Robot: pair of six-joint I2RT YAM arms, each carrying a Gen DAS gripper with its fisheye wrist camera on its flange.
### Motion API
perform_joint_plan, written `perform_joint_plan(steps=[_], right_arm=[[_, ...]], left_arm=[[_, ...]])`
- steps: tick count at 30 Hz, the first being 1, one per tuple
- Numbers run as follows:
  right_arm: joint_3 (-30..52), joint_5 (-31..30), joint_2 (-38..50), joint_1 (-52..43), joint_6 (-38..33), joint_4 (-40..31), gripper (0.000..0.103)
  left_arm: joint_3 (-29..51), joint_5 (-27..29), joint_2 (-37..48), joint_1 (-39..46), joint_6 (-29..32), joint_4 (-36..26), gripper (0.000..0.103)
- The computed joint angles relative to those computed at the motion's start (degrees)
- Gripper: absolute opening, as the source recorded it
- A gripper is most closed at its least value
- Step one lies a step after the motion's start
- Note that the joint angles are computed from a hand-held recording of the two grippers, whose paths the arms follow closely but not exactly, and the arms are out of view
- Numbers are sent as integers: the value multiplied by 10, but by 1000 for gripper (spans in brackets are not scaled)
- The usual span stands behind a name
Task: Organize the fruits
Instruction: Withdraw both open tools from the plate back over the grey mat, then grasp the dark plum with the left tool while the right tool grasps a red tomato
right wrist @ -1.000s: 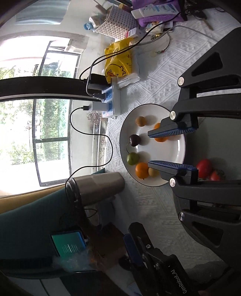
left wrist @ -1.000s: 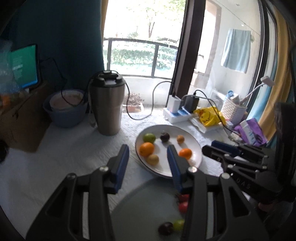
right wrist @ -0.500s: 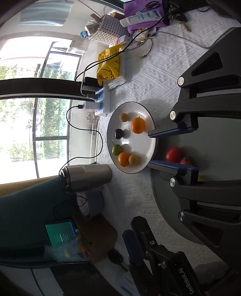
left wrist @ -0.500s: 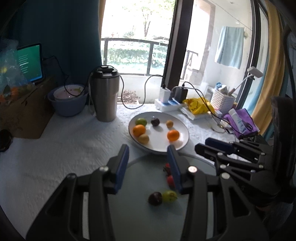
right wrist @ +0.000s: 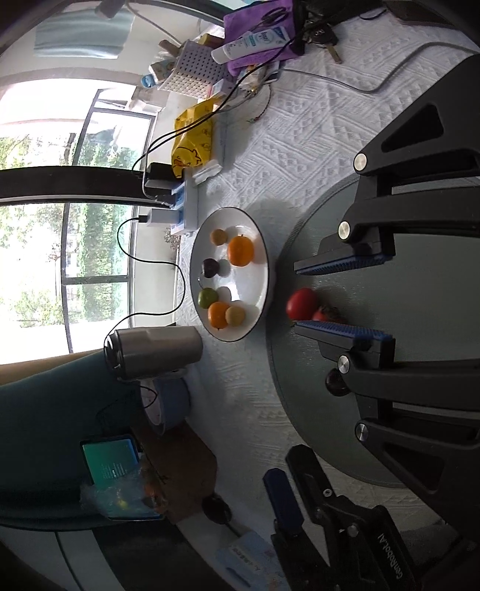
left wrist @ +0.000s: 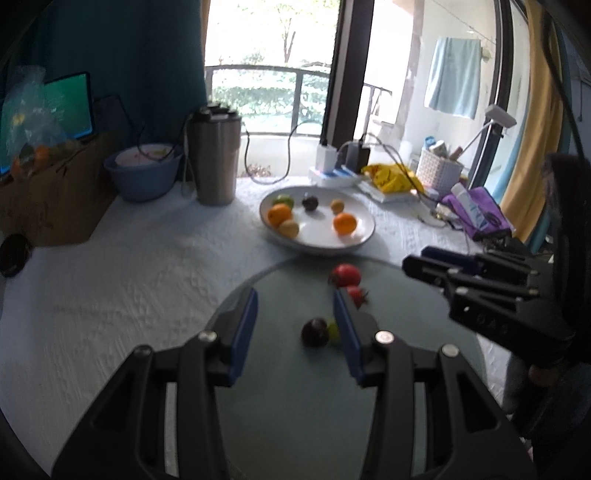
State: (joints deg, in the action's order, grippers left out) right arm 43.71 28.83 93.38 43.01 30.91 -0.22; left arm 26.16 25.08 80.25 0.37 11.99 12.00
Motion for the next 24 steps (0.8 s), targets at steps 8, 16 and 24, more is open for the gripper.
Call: perform_joint_plan(steps=[8, 16, 24], right_arm=[[1, -8, 18, 1, 18, -7, 45], [8, -49, 58, -24, 19, 21, 50], [26, -98, 103, -48, 6, 44, 51]], left_arm=[[-8, 27, 42, 23, 19, 12, 44], [16, 38, 102, 19, 27, 12, 66], [50, -22, 157, -26, 28, -2, 66]])
